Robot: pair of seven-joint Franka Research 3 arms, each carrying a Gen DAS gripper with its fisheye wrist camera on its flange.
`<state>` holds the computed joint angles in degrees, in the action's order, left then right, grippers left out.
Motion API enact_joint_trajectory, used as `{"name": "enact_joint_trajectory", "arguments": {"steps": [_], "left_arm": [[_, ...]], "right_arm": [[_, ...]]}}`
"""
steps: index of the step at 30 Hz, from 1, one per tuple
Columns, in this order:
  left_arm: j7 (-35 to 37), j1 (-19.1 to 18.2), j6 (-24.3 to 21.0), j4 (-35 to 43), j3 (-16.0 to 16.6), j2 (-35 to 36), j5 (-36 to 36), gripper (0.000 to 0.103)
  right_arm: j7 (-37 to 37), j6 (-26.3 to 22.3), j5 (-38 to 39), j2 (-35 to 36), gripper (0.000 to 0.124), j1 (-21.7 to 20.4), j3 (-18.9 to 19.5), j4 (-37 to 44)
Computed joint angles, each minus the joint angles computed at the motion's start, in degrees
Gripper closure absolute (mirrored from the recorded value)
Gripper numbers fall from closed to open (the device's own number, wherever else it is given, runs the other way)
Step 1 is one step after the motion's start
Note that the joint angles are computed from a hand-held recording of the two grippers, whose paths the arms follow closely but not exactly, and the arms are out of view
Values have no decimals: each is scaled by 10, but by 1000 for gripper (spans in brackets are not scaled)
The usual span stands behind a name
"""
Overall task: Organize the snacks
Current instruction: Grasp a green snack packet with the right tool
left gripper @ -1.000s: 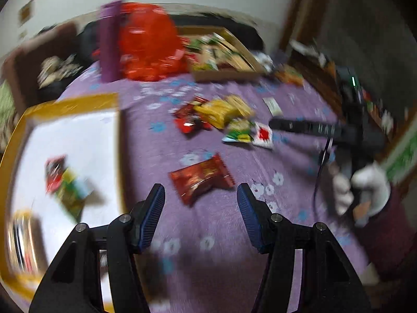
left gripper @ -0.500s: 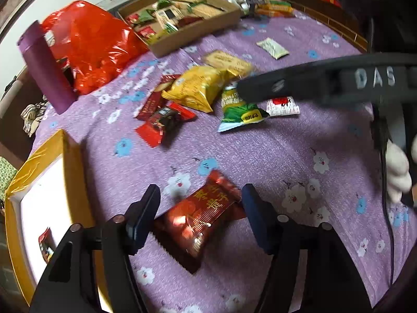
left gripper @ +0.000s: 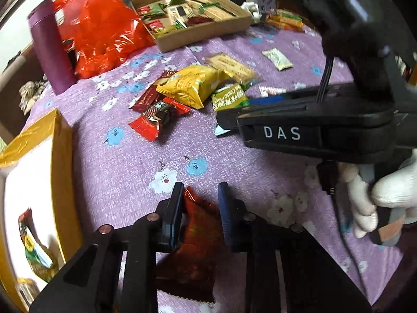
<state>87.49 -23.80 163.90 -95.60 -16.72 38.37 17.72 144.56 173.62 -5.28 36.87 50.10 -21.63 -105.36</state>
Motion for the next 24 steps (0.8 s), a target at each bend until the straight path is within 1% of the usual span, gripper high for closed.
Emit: {"name": "enact_joint_trajectory", "arguments": {"steps": [3,5,6,7,9,11,15,16,17,18,20,22,24], "left_arm": [[-2,19,27,-33,-16,-18,-17,84],[-4,34,50,-56,-27,-32,-28,84],[-6,39,59,-65,-31,-37,-32,84],[-8,51,74,-83,-40,-48,-41,84],[-5,74,91,-102,-60,-57,-55,84],[5,113,105,-125,-96,-68,-74,84],[5,149,138,-161,-123,-87,-90,84],[6,166,148,-171,-138,-91,-95,89],[11,195,156,-181,-165,-91,-100,98],[15,224,166,-191,-192,-91,-105,98],[12,265,182,-207,-226,-91,-104,98],[-2,287,196,-222,-238,-98,-96,98],[-9,295,184,-223,-243,-98,-80,98]], "right_arm": [[1,17,3,-9,98,7,-5,-17],[5,34,6,-16,101,26,-21,-33],[5,47,7,-21,101,39,-31,-45],[3,54,12,-24,101,53,-43,-52],[5,61,20,-26,101,92,-79,-63],[-2,72,32,-31,102,110,-92,-73],[-18,87,53,-41,102,162,-131,-90],[-23,88,59,-42,102,173,-139,-91],[-28,91,64,-43,102,185,-148,-92],[-34,95,70,-45,102,193,-151,-93],[-48,105,80,-48,102,203,-154,-93],[-61,105,90,-45,102,221,-165,-88],[-76,102,101,-41,102,225,-164,-79]]}}
